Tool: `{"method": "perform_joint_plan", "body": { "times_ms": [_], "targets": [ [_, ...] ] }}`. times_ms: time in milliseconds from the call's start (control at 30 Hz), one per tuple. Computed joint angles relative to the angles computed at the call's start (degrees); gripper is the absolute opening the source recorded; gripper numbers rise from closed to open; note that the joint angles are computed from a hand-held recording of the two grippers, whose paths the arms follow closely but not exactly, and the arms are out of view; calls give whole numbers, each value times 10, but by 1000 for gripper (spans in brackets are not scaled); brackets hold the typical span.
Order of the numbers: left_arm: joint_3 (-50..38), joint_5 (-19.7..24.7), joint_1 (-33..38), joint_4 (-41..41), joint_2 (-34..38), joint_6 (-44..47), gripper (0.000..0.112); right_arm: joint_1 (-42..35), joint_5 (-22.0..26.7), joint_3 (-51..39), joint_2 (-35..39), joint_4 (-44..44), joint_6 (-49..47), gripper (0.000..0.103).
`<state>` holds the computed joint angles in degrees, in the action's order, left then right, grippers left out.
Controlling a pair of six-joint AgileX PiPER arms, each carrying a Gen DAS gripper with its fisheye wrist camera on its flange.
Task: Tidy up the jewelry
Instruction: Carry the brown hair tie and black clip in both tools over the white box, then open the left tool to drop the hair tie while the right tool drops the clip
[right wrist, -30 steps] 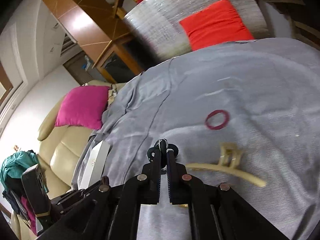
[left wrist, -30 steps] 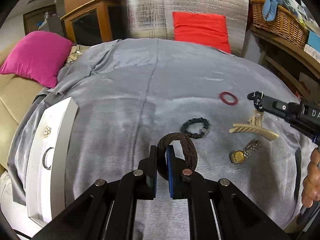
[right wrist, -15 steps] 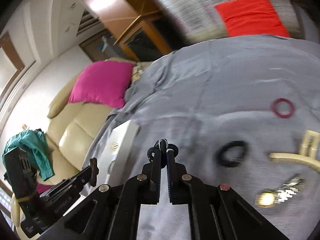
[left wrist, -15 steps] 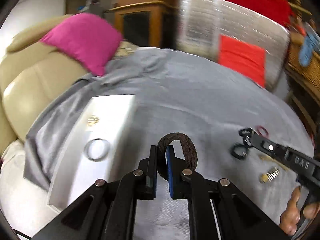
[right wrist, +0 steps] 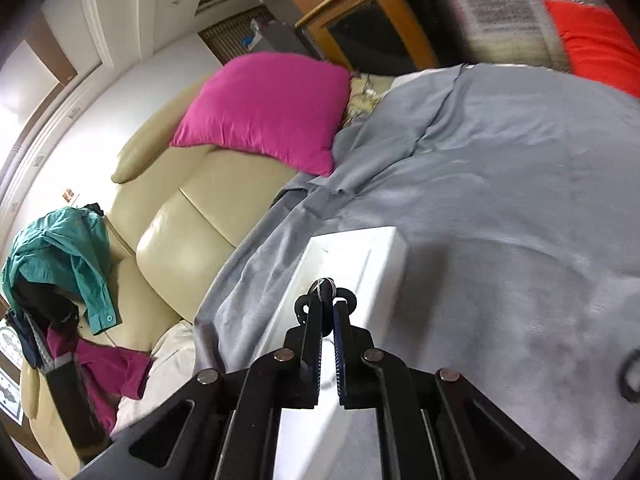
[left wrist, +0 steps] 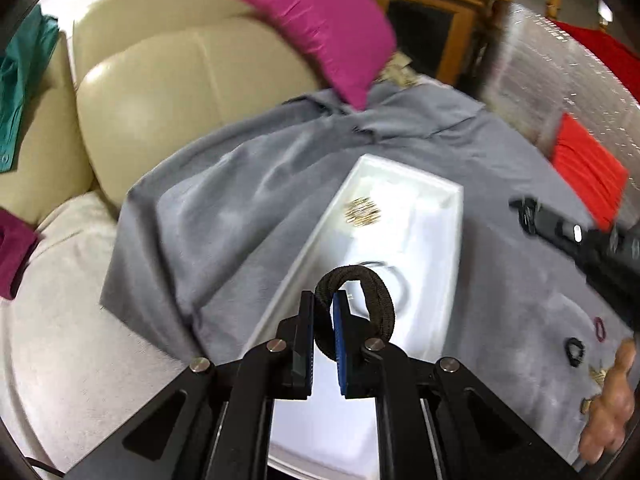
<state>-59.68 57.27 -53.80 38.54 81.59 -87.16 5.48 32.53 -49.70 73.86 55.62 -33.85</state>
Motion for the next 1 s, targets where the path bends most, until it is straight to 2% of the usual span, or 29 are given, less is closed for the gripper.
{"method": "perform_joint_plan", "body": {
  "times_ms": [100, 233, 333, 467, 600, 700, 1000],
  "targets": [
    [24, -42, 48, -56, -3, 42, 9, 53, -38, -61, 79, -50, 62, 6],
    [32, -89, 93, -122, 25, 102, 9, 92, -58, -140, 172, -121, 139, 6],
    [28, -103, 119, -160, 45, 134, 9, 107, -53, -208, 244, -189, 215, 6],
    [21, -103, 136, -180, 71, 155, 9, 124, -22, -288, 316, -300, 325, 6],
    [17, -115, 159, -220, 95, 192, 9, 134, 6, -342, 357, -382, 404, 6],
    [7, -110, 157, -210, 107, 189, 9, 138, 35, -378, 381, -425, 444, 6],
    [-7, -93, 146, -198, 116, 181, 9, 144, 80, -415, 402, -458, 472, 9]
  ]
}}
